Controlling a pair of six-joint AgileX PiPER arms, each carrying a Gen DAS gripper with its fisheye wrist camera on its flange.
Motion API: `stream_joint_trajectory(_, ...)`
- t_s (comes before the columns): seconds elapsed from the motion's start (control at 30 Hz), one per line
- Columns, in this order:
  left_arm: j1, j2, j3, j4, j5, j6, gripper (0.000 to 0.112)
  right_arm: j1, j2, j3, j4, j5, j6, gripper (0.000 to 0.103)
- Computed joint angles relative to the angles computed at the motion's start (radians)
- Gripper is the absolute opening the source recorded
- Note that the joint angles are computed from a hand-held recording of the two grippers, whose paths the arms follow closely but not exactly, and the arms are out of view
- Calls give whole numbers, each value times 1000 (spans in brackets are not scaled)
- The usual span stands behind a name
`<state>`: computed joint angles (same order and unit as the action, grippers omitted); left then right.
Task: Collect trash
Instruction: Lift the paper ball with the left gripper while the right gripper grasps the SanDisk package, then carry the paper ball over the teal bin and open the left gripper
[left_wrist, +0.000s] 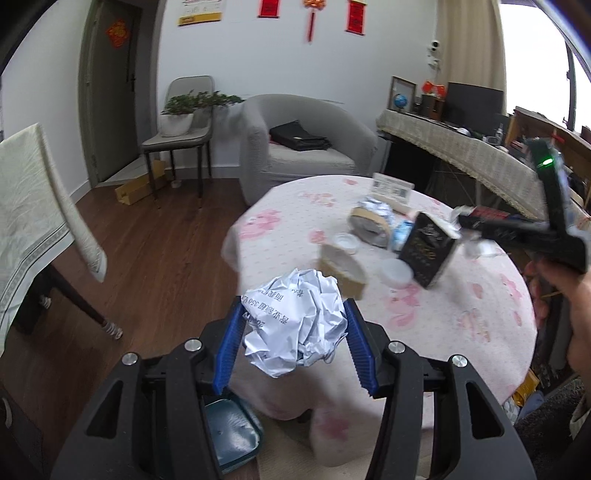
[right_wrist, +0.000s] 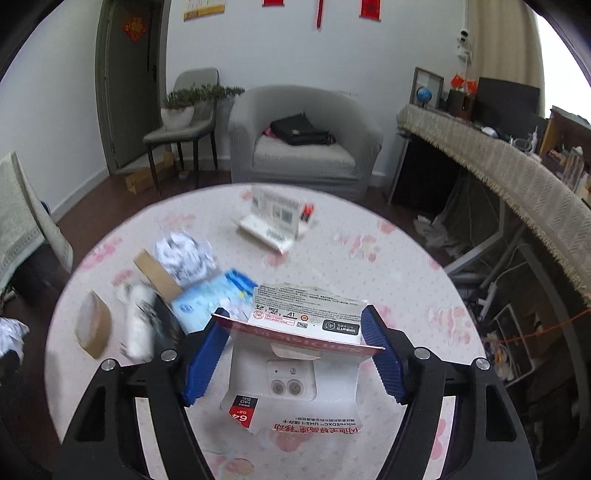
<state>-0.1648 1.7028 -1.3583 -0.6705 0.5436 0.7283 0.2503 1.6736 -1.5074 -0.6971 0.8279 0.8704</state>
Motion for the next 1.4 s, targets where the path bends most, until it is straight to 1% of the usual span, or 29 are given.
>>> stream_joint_trajectory(0.07,26,5,3,-6,-5,2,56,29,-10,-6,-57,-5,55,74)
stream_joint_trajectory(0.17,73,29,-2,4,6,-11,56,99,-24,-17,-195,3,145,74)
stream_joint_trajectory(0.27,112,59,-22,40,21,-48,56,132,-20,-44,-207,-14,140,74)
stream_joint_trajectory(0.33,138,75,-30,45,34,-51,56,142,-6,-68,-171,-44,108,74)
stream_joint_trajectory(0.4,156,101,-49,92,48,-94,56,148,14,-94,-122,-77,72,74)
stream_joint_trajectory(0.5,191,140,-59,125,66,-117,56,155,58,-161,12,-120,-40,74)
stream_joint_trajectory(0.57,210,177,-74,163,80,-148,56,171,90,-205,64,-128,-86,74)
stream_joint_trajectory(0.6,224,192,-75,161,82,-137,56,178,112,-237,104,-134,-125,74)
stream_joint_trajectory(0.67,231,228,-86,226,82,-184,56,197,149,-283,147,-134,-167,74)
stream_joint_trajectory(0.7,235,242,-93,240,88,-195,56,205,178,-326,192,-127,-216,74)
stream_joint_trajectory(0.77,246,269,-102,255,92,-194,57,225,217,-373,237,-120,-255,74)
stream_joint_trajectory(0.8,247,277,-104,269,95,-202,57,230,247,-416,293,-115,-305,74)
stream_joint_trajectory(0.87,254,294,-113,277,105,-205,57,252,266,-422,329,-125,-330,74)
stream_joint_trajectory(0.97,259,309,-117,290,108,-211,58,282,338,-520,385,-85,-389,74)
stream_joint_trajectory(1.07,257,321,-129,312,129,-227,58,300,407,-614,447,-52,-444,74)
stream_joint_trajectory(1.1,259,324,-127,308,127,-219,61,304,433,-653,467,-36,-461,74)
stream_joint_trajectory(1.13,265,330,-128,298,127,-204,65,308,463,-697,490,-17,-479,74)
stream_joint_trajectory(1.2,272,323,-113,295,106,-185,71,315,527,-794,531,26,-510,74)
stream_joint_trajectory(1.23,278,317,-104,289,96,-170,72,317,536,-804,537,32,-513,74)
stream_joint_trajectory(1.33,301,306,-98,262,97,-140,72,322,609,-917,568,87,-532,74)
stream_joint_trajectory(1.4,328,294,-100,227,112,-116,71,325,659,-994,584,123,-536,74)
